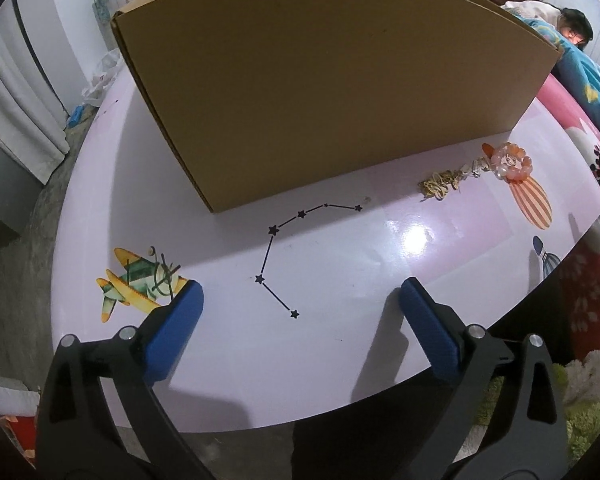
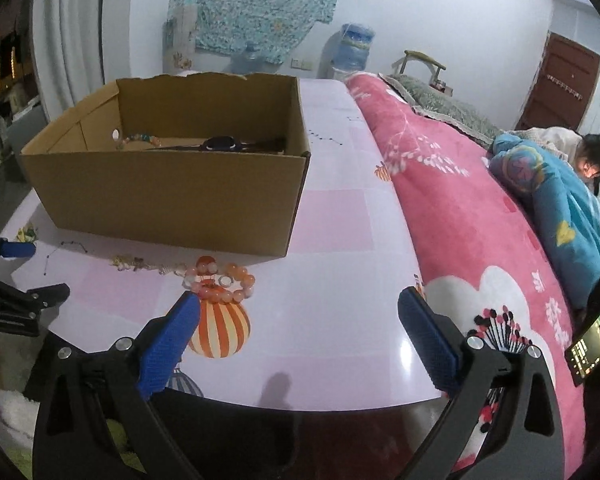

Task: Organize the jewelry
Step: 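Withdraw both grippers from the box back over the table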

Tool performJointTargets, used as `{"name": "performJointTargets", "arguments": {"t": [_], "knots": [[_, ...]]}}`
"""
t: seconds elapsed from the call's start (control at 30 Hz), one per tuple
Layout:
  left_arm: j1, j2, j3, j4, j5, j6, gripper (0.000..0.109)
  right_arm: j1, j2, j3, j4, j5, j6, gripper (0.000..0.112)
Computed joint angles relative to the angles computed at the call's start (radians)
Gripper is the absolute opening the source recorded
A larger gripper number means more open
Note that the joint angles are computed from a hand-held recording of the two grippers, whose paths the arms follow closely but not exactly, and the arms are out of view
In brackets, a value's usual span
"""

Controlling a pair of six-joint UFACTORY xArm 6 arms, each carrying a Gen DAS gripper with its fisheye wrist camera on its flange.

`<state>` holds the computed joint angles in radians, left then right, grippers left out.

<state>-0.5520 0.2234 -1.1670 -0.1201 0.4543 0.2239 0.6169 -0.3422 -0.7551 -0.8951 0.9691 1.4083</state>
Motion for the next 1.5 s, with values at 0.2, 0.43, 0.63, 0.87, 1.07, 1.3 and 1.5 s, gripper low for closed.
{"name": "performJointTargets", "arguments": {"t": [0.2,0.43,0.63,0.87,1.07,1.3,1.5], "knots": [[-0.007,0.003,-0.007,0.001,0.013,0.004,0.096,0.021,0.019,-0.011,-0.013,0.01,0.021,0.096],[0.014,0.049,-0.064,-0.013,0.028,0.029,0.096,0.007,-0.002,0.012,-0.012,-0.035,0.057,0.096],[0.015,0.046,-0.055,-0.02,0.021,0.034,0.096,-0.005,-0.02,0.026,-0.007,-0.071,0.083,0.096],[0.016,0.045,-0.057,-0.025,0.03,0.051,0.096,-0.013,-0.023,0.037,-0.009,-0.12,0.114,0.096],[0.018,0.043,-0.062,-0.023,0.039,0.049,0.096,-0.014,-0.008,0.036,0.007,-0.14,0.114,0.096],[0.017,0.04,-0.055,-0.025,0.032,0.05,0.096,-0.006,-0.033,0.079,0.058,-0.156,0.095,0.096],[0.015,0.024,-0.023,-0.045,-0.008,0.07,0.096,-0.042,-0.035,0.118,0.154,-0.27,0.044,0.096]]}}
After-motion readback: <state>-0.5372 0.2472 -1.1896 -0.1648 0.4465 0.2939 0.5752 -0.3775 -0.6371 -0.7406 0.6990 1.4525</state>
